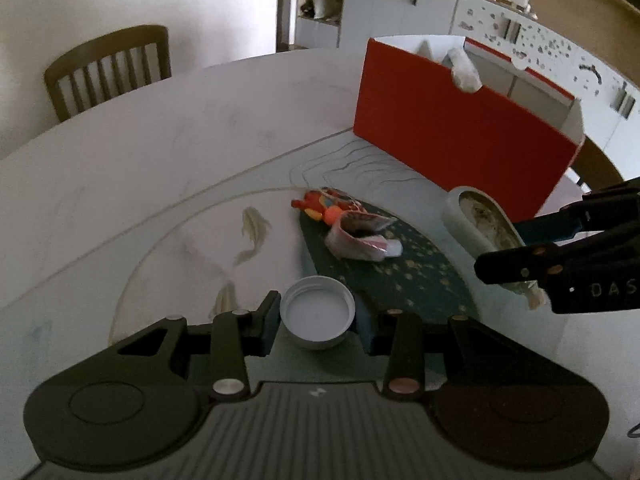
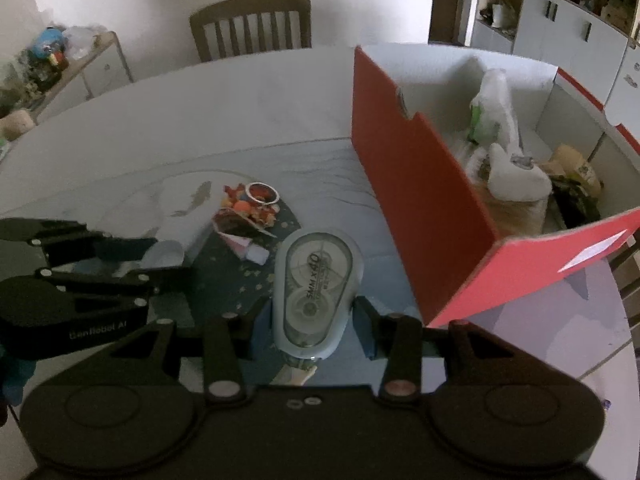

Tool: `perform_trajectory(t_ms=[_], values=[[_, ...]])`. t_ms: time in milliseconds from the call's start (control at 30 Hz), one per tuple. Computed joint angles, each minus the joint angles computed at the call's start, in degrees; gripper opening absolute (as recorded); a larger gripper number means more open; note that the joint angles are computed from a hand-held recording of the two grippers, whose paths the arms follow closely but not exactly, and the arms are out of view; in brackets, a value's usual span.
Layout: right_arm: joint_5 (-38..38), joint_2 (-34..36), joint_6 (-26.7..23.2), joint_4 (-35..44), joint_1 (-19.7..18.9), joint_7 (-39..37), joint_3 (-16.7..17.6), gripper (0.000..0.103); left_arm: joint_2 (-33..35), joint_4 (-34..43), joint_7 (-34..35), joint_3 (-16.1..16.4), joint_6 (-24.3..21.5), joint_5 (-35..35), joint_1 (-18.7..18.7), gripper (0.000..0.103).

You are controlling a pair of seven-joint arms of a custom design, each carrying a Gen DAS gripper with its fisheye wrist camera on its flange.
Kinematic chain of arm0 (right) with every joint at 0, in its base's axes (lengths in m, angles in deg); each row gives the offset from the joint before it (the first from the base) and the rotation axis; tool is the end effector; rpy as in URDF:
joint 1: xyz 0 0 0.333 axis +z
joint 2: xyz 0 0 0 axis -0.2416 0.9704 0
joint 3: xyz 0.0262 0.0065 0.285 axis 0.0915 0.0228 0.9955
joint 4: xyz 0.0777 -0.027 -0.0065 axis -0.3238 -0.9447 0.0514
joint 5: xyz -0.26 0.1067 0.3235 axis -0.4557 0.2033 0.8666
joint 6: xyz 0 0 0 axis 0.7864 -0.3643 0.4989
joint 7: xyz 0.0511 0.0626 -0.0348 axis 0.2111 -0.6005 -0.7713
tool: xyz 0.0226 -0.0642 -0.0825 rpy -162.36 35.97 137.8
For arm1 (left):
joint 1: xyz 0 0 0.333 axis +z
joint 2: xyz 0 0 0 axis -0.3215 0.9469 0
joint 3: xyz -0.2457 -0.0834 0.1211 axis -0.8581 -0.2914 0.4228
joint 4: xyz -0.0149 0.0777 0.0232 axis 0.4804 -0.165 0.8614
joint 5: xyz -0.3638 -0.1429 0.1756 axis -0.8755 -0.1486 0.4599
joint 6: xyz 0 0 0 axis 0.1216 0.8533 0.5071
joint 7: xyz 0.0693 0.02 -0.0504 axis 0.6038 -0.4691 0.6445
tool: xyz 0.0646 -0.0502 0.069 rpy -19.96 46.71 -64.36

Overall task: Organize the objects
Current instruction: 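Grasp the white round lid with the left tool while the right tool grasps the clear tape dispenser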

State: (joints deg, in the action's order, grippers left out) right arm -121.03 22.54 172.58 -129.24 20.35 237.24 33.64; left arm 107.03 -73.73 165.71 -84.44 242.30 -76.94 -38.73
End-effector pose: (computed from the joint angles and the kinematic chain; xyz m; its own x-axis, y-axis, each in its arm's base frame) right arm 0.5916 0.4204 0.3207 -0.1681 -0.9827 -0.0774 -0.8108 0.1825 -0.5562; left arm 0.6823 -0.3819 0.2984 -0.6132 -0.7859 0.0799 -0.6407 0.4356 -0.6322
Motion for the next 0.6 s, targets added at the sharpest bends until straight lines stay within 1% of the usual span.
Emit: perform_trajectory(t_ms=[67, 167, 367, 600], values=[[-0.30, -2.02, 0.74, -2.04, 0.07, 0.27, 0.15, 0.043, -2.03, -2.42, -0.90, -0.25, 0.65, -0.71, 0.23, 0.038], [-0.71, -4.81, 1.66, -4.68, -0.17, 0.63, 0.62, 0.043, -4.81, -5.15, -2.99, 0.32, 1.58, -0.66, -0.56, 0.038], [-3.18, -10.17, 3.01, -9.10, -0.87, 1.84, 1.52, 0.043, -8.78, -8.62, -3.21, -2.25, 4.32, -2.51, -0.11, 0.038], [-6.55, -15.82, 3.64, -13.24, -2.58, 2.04, 2.99, 0.043, -11.52, -9.95, -2.54, -3.58, 6.40, -3.51, -1.11, 0.038]])
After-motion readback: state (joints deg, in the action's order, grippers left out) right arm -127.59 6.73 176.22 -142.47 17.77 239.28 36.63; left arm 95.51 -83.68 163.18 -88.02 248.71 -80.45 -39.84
